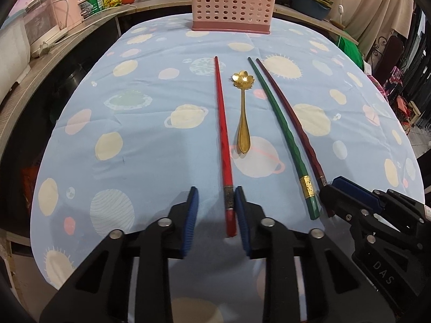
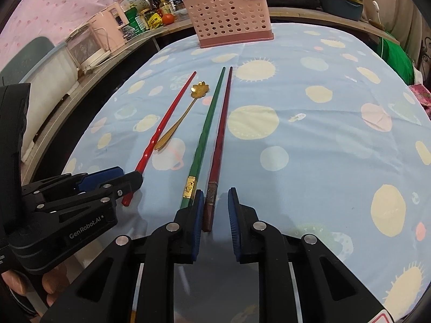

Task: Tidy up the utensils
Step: 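Grasp a red chopstick with the left gripper while the right gripper grasps a dark red chopstick, then lift both chopsticks, carry them into the pink basket and open both grippers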

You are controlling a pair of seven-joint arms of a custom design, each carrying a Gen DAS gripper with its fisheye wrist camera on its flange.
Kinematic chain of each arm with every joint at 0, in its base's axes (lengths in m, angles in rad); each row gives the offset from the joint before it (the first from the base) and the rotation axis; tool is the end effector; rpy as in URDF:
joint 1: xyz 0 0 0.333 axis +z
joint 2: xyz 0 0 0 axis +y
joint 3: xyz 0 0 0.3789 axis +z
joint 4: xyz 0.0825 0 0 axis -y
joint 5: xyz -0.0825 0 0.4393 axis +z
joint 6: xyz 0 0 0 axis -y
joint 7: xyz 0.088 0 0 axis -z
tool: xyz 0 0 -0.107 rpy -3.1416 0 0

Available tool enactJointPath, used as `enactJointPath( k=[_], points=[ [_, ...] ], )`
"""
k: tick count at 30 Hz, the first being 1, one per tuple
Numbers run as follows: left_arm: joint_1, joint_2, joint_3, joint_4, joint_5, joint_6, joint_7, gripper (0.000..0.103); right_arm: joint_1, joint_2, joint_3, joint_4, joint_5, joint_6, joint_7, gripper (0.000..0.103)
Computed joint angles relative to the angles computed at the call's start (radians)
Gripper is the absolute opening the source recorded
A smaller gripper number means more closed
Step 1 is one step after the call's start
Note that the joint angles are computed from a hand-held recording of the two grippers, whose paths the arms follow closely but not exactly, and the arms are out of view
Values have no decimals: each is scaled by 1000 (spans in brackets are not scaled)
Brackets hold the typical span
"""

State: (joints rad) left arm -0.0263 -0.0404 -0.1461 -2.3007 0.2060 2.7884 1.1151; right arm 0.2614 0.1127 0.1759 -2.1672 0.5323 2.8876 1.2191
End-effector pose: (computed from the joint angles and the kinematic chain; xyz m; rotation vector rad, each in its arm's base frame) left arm 0.5775 -0.1106 0.4500 -2.0341 1.8263 -0.5746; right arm 0.5931 0.2416 0.4336 -2.0140 1.4761 -0.2244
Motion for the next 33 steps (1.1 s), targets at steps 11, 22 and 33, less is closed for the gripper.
enactJointPath(
  k=[11,22,33],
  points=[
    [-5,-8,2,-3,-81,-2,65,7,-4,-4,-3,-8,-22,8,19,8],
    [11,-52,-4,1,-89,1,53,7,-7,-40,-11,-4,83,18,-40,7],
    [51,-79,-5,72,-119,34,47,7,-2,-72,-54,69,223,66,-113,7]
  ],
)
